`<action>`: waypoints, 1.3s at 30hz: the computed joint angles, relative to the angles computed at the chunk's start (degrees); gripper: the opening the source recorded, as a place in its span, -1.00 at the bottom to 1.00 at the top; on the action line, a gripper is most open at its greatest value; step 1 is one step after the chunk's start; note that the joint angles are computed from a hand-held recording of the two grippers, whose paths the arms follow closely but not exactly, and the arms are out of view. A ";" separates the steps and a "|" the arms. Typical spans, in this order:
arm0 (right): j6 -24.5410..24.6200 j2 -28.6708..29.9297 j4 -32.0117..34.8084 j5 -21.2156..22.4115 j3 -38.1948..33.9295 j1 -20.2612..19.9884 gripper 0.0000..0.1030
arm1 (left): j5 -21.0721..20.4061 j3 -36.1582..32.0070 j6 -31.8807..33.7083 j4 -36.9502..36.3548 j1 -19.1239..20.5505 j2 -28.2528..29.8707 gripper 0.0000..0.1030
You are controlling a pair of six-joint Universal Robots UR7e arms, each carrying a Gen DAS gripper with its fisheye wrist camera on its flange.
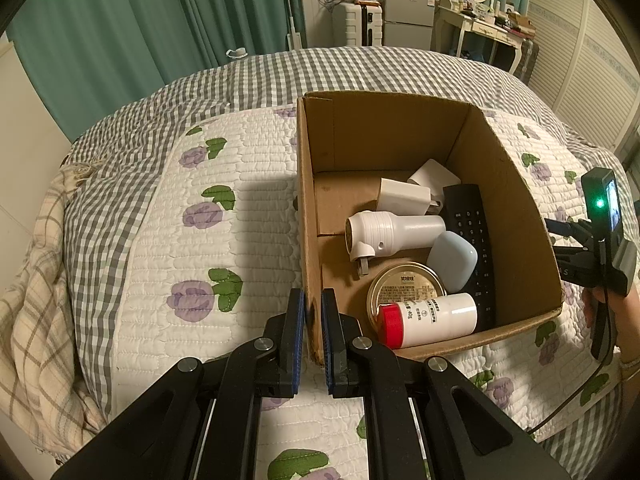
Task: Organize rigid objects
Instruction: 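Grasp the white folding phone stand with the right gripper, then lower the white phone stand into the box and release it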
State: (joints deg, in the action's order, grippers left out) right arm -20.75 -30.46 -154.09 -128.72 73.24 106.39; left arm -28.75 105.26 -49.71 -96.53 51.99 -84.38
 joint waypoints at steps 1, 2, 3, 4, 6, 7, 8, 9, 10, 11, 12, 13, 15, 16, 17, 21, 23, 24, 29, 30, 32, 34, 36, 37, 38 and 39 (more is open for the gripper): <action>0.03 -0.03 0.07 -0.08 0.01 0.02 0.36 | 0.00 0.03 -0.01 0.09 -0.05 0.00 -0.85; 0.05 -0.04 -0.06 -0.11 0.03 0.04 0.35 | -0.02 0.10 -0.01 0.09 -0.08 0.01 -0.85; 0.12 -0.05 -0.19 -0.11 0.04 0.03 0.35 | -0.05 0.17 -0.04 0.11 -0.13 -0.04 -0.85; 0.14 -0.35 -0.68 -0.13 0.58 0.13 0.35 | -0.12 0.23 -0.08 0.14 -0.17 -0.10 -0.85; -0.19 -0.78 -1.41 -0.22 1.27 0.30 0.34 | -0.19 0.22 -0.21 0.32 -0.23 -0.10 -0.85; -0.33 -0.97 -1.85 -0.18 1.58 0.34 0.34 | -0.11 0.21 -0.13 0.29 -0.20 -0.11 -0.85; -0.42 -1.16 -2.14 -0.10 1.82 0.37 0.34 | -0.08 0.19 -0.14 0.36 -0.20 -0.09 -0.85; -0.48 -1.56 -2.66 0.05 2.31 0.45 0.34 | -0.05 0.25 -0.27 0.51 -0.25 -0.13 -0.85; -0.53 -1.84 -2.81 0.20 2.50 0.49 0.34 | -0.07 0.21 -0.22 0.47 -0.21 -0.13 -0.85; -0.60 -1.97 -3.00 0.32 2.56 0.55 0.34 | -0.10 0.20 -0.19 0.43 -0.20 -0.10 -0.85; -0.77 -2.36 -3.49 0.49 2.93 0.71 0.34 | -0.12 0.28 -0.30 0.48 -0.25 -0.15 -0.85; -0.94 -2.61 -3.87 0.64 3.19 0.87 0.34 | -0.10 0.21 -0.27 0.51 -0.23 -0.12 -0.85; -1.22 -3.35 -4.53 1.21 3.73 1.23 0.34 | -0.01 0.25 -0.33 0.68 -0.26 -0.12 -0.85; -1.23 -3.67 -4.81 1.47 3.94 1.47 0.34 | -0.03 0.14 -0.20 0.56 -0.17 -0.07 -0.85; -1.20 -4.00 -4.86 1.77 4.03 1.71 0.34 | -0.03 0.14 -0.20 0.56 -0.17 -0.07 -0.85; -1.35 -4.72 -4.40 2.89 2.66 3.37 0.34 | -0.05 0.19 -0.08 0.37 -0.16 -0.08 -0.85; -2.00 -5.00 -4.60 3.08 2.24 4.46 0.34 | -0.03 0.14 0.00 0.42 -0.15 -0.06 -0.85; -2.14 -5.06 -4.20 3.38 1.46 5.20 0.34 | -0.03 0.16 0.04 0.36 -0.15 -0.08 -0.85; -2.62 -4.98 -1.32 6.27 -2.18 8.22 0.34 | 0.08 0.15 -0.12 0.37 -0.24 0.04 -0.85; -3.04 -4.65 -0.81 6.98 -3.12 8.94 0.34 | 0.17 0.15 -0.21 0.42 -0.29 0.09 -0.85; -3.58 -3.72 0.22 8.22 -4.99 10.03 0.34 | 0.17 0.20 -0.22 0.22 -0.36 0.10 -0.85; -4.19 -2.65 1.15 9.33 -6.76 11.25 0.34 | -0.01 0.25 0.02 -0.13 -0.39 -0.08 -0.85; -4.81 -0.71 2.41 10.17 -9.36 12.30 0.34 | -0.12 0.30 0.41 -0.41 -0.40 -0.16 -0.85; -4.91 0.30 3.01 10.53 -10.49 12.64 0.34 | -0.20 0.35 0.67 -0.61 -0.38 -0.22 -0.85; -4.93 1.19 3.69 10.90 -11.53 12.95 0.34 | -0.27 0.41 0.98 -0.96 -0.31 -0.27 -0.85; -4.73 2.28 4.51 11.38 -12.75 13.25 0.34 | -0.35 0.43 1.18 -1.18 -0.30 -0.31 -0.85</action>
State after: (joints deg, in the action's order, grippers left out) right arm -25.48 -28.18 -149.58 -117.34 60.48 119.65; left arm -29.09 105.70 -48.53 -97.71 51.69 -84.69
